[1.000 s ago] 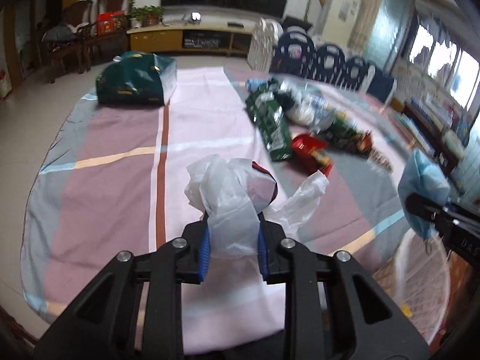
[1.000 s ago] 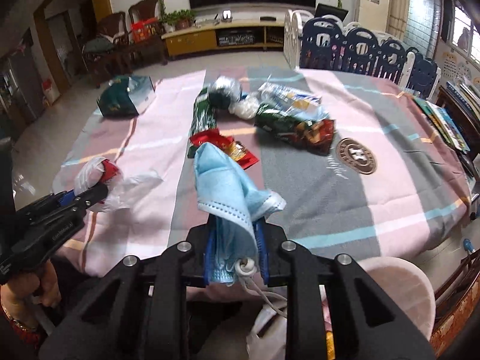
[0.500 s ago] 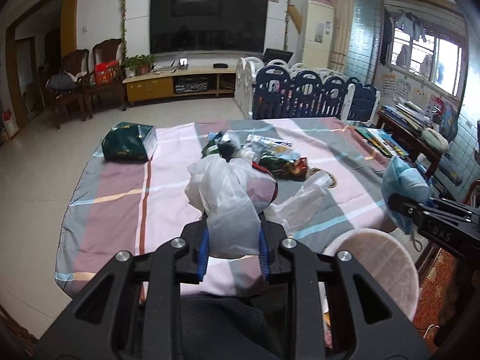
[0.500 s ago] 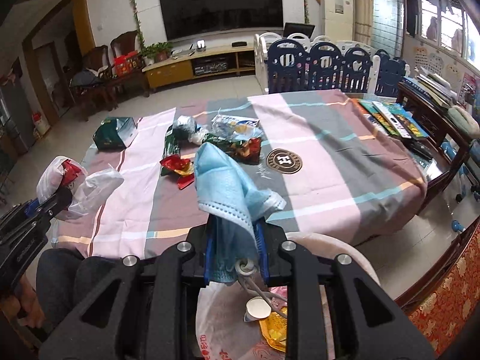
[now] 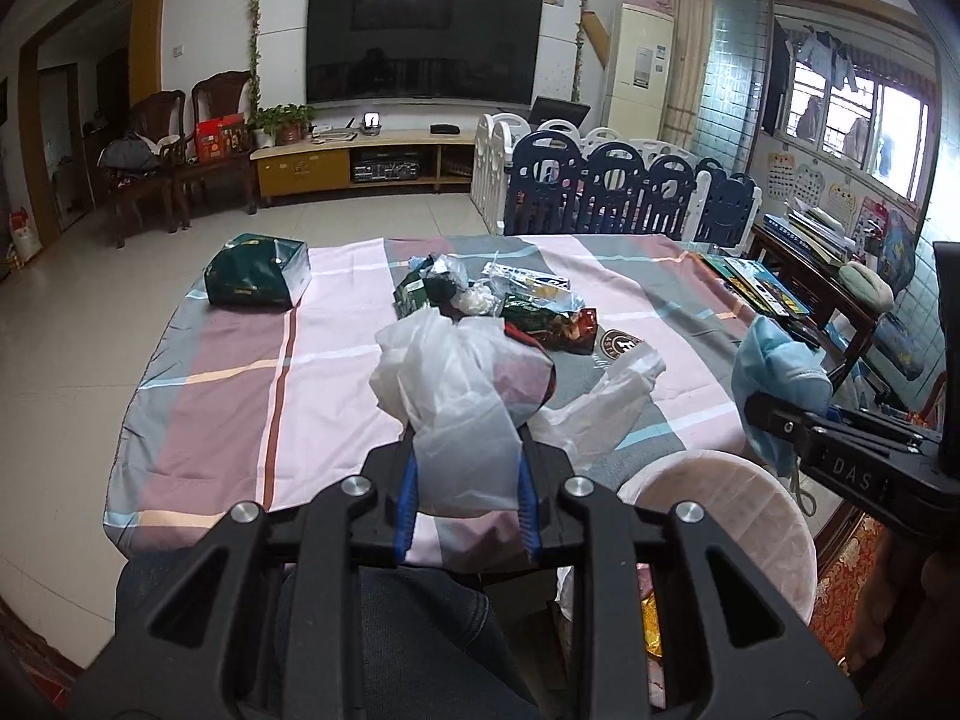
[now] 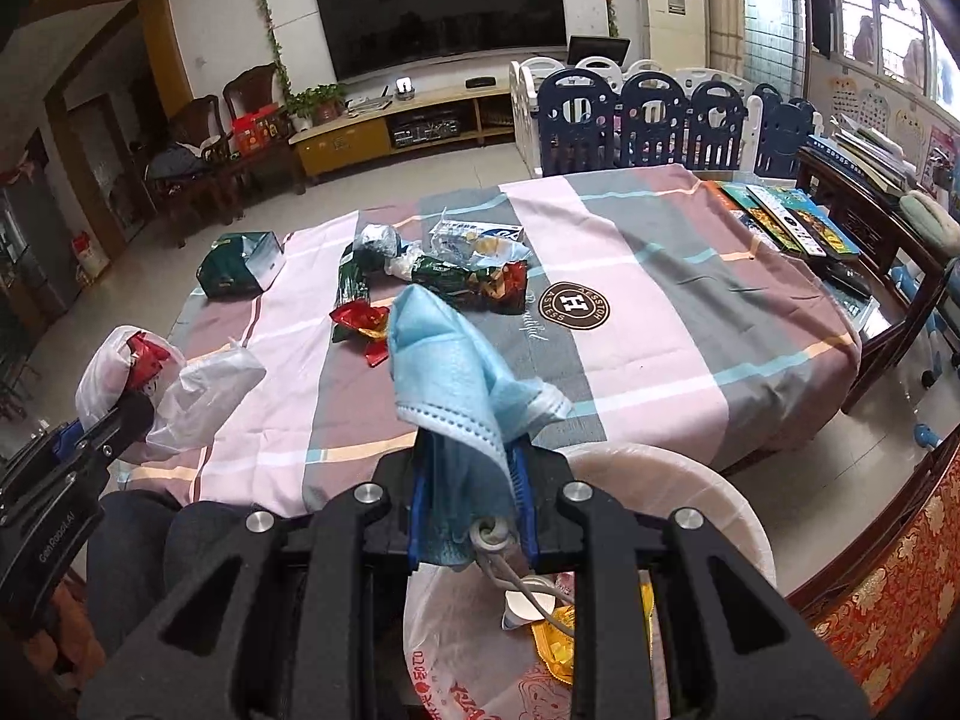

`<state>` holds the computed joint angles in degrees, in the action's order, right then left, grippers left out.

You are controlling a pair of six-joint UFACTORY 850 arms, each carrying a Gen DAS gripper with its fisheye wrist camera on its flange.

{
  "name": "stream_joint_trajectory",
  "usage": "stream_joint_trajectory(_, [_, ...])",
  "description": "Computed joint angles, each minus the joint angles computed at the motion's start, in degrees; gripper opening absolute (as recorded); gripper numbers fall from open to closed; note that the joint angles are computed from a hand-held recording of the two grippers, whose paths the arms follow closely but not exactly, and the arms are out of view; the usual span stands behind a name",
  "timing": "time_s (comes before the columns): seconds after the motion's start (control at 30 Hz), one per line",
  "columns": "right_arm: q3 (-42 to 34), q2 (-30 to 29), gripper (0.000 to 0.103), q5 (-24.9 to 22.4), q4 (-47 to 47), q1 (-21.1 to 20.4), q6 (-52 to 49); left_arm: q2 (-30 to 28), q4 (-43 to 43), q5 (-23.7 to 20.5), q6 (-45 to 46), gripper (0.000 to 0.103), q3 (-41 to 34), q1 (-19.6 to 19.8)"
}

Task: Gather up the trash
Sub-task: 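Carry the mask and white bag over the wastebasket and open both tools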

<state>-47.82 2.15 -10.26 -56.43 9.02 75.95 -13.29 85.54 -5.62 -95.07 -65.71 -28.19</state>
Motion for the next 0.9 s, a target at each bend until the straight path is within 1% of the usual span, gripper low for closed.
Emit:
stream_joint_trajectory(0.17, [0.08, 0.46, 0.024, -0.14, -1.98, 0.52, 1.83, 0.3, -2.69, -0.05, 2.16, 0.027, 0.58, 0.06])
stream_joint_trajectory(0.33, [0.51, 0.76, 0.024, 0.13, -0.91, 0.51, 0.82, 0.58, -1.46, -0.23, 0.72, 0.027, 0.86, 0.1])
stream_joint_trajectory(0.5, [0.66, 0.76, 0.024, -0.09, -0.8, 0.58, 0.8, 0.47, -5.21, -0.17, 4.4, 0.027, 0.61, 0.19])
stream_joint_trajectory(0.6, [0.77, 0.59, 0.024, -0.76, 0.16, 0.59, -0.08, 0.47, -8.05, -0.18, 7.19, 0.027, 0.61, 0.32])
stream_joint_trajectory(0.77, [1.09, 0.01, 0.024, -1.98, 3.57, -0.15, -3.38, 0.55, -7.0, -0.66, 5.66, 0.028, 0.72, 0.16])
stream_joint_trajectory(0.9, [1.84, -0.3, 0.024, -3.1, 5.55, -0.8, -5.43, 0.83, -7.87, -0.75, 5.99, 0.028, 0.85, 0.12])
